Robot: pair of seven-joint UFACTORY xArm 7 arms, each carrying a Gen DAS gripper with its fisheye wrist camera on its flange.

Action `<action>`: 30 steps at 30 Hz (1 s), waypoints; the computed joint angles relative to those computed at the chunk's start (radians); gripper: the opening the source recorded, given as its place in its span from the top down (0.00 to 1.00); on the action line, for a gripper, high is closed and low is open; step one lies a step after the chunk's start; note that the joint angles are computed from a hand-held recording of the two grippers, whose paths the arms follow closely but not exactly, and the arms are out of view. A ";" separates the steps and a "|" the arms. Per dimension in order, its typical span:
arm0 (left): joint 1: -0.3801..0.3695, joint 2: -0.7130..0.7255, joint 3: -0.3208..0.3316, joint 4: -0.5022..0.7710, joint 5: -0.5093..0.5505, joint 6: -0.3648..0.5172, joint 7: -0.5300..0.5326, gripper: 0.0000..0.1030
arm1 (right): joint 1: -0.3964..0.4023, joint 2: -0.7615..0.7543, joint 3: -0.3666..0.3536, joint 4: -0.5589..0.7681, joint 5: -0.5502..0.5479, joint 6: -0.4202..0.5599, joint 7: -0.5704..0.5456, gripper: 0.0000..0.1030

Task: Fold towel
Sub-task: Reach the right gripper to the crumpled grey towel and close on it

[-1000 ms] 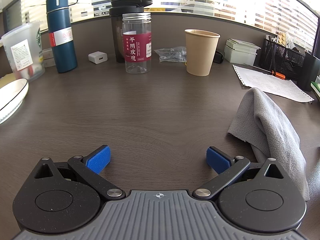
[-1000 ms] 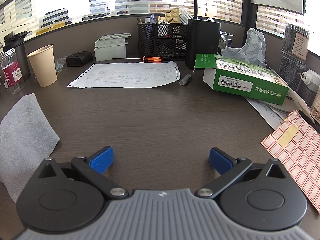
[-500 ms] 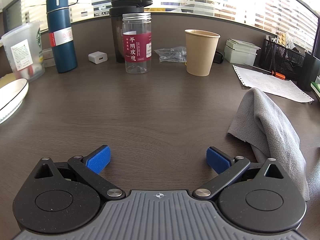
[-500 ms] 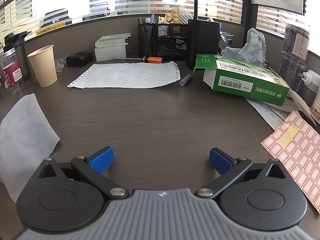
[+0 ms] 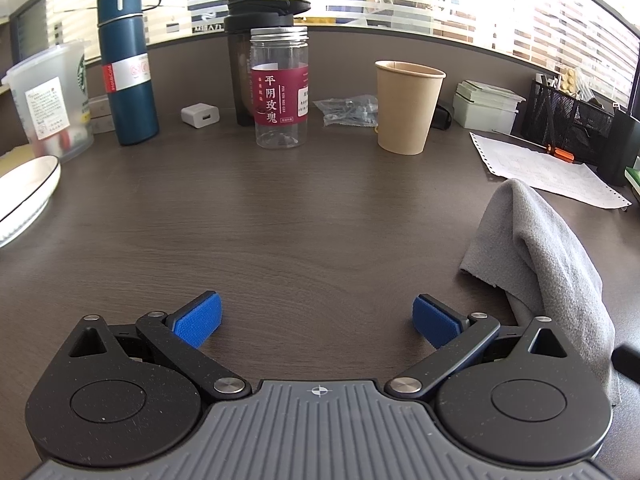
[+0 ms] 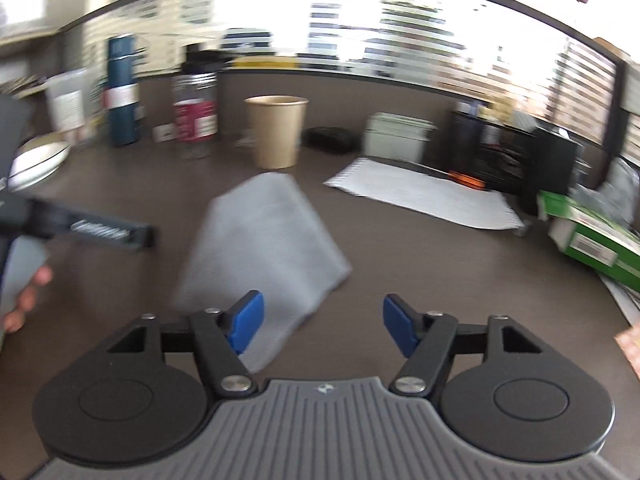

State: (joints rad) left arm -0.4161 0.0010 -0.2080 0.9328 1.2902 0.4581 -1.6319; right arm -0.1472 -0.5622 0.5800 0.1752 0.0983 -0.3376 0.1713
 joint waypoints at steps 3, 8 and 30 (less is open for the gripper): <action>0.000 -0.003 0.000 -0.003 0.020 -0.002 -0.013 0.00 | 0.040 0.003 -0.028 -0.001 -0.011 0.013 0.003 0.40; 0.000 -0.010 -0.003 -0.006 0.076 -0.001 -0.067 0.00 | 0.092 -0.010 -0.066 -0.013 -0.015 0.011 0.025 0.45; 0.016 -0.031 -0.006 -0.019 0.191 -0.048 -0.180 0.00 | 0.106 -0.068 -0.080 -0.021 -0.057 0.038 0.106 0.96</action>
State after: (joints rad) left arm -0.3999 -0.0304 -0.2139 0.9133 1.4814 0.4098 -1.8119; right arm -0.0413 -0.6306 0.5000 0.1544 0.0409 -0.2995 0.2775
